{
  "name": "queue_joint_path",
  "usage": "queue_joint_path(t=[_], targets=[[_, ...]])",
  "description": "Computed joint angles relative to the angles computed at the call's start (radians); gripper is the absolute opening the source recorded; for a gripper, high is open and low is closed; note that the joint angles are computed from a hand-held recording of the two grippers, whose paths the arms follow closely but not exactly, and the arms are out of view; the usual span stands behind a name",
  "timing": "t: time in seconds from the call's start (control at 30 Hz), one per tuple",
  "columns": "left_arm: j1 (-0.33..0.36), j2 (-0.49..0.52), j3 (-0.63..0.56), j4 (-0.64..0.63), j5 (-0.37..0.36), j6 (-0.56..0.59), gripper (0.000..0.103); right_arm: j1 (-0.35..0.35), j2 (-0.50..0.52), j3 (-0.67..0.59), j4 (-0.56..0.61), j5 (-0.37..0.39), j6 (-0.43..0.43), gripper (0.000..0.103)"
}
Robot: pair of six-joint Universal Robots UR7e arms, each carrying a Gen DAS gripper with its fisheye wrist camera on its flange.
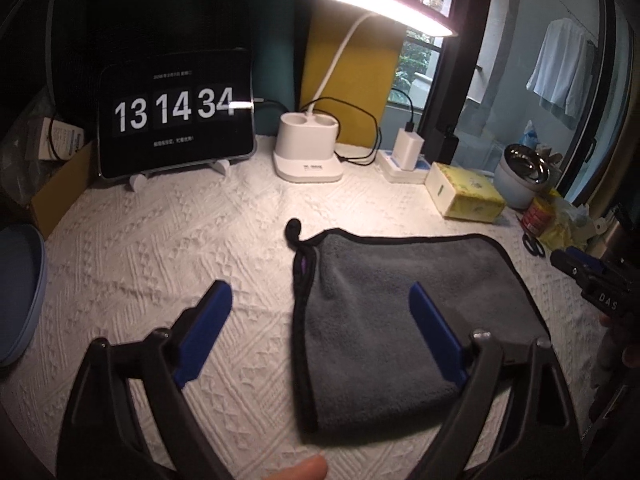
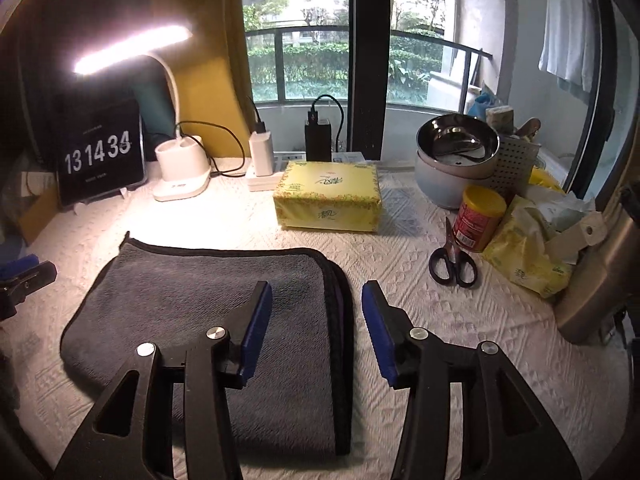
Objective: Fold towel
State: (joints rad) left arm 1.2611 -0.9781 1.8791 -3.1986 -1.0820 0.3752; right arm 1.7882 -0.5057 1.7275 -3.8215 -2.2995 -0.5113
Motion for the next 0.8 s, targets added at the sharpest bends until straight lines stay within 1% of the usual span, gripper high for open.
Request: queue_joint_path(t=[0.17, 0.3, 0.43, 0.5, 0.6, 0.8], targets=[[-0.032, -0.058, 0.097, -0.057, 0.011, 0.002, 0.092, 0.035, -0.010, 0.054, -0.064, -0.010, -0.015, 0.050], [-0.053, -0.105, 0.168, -0.099, -0.003, 0.010, 0.092, 0.059, -0.025, 0.100, -0.094, -0.006, -0.006, 0.051], [-0.074, -0.148, 0.228, -0.123, 0.015, 0.007, 0.092, 0.093, -0.033, 0.136, -0.140, -0.010, -0.010, 0.051], [-0.083, -0.163, 0.260, -0.162, 0.024, 0.016, 0.092, 0.109, -0.037, 0.155, -0.164, -0.014, -0.011, 0.051], [-0.092, -0.185, 0.306, -0.214, 0.029, 0.031, 0.092, 0.129, -0.036, 0.187, -0.212, -0.025, -0.016, 0.052], [-0.103, -0.227, 0.376, -0.269, 0.025, 0.047, 0.092, 0.164, -0.024, 0.227, -0.280, -0.063, -0.032, 0.053]])
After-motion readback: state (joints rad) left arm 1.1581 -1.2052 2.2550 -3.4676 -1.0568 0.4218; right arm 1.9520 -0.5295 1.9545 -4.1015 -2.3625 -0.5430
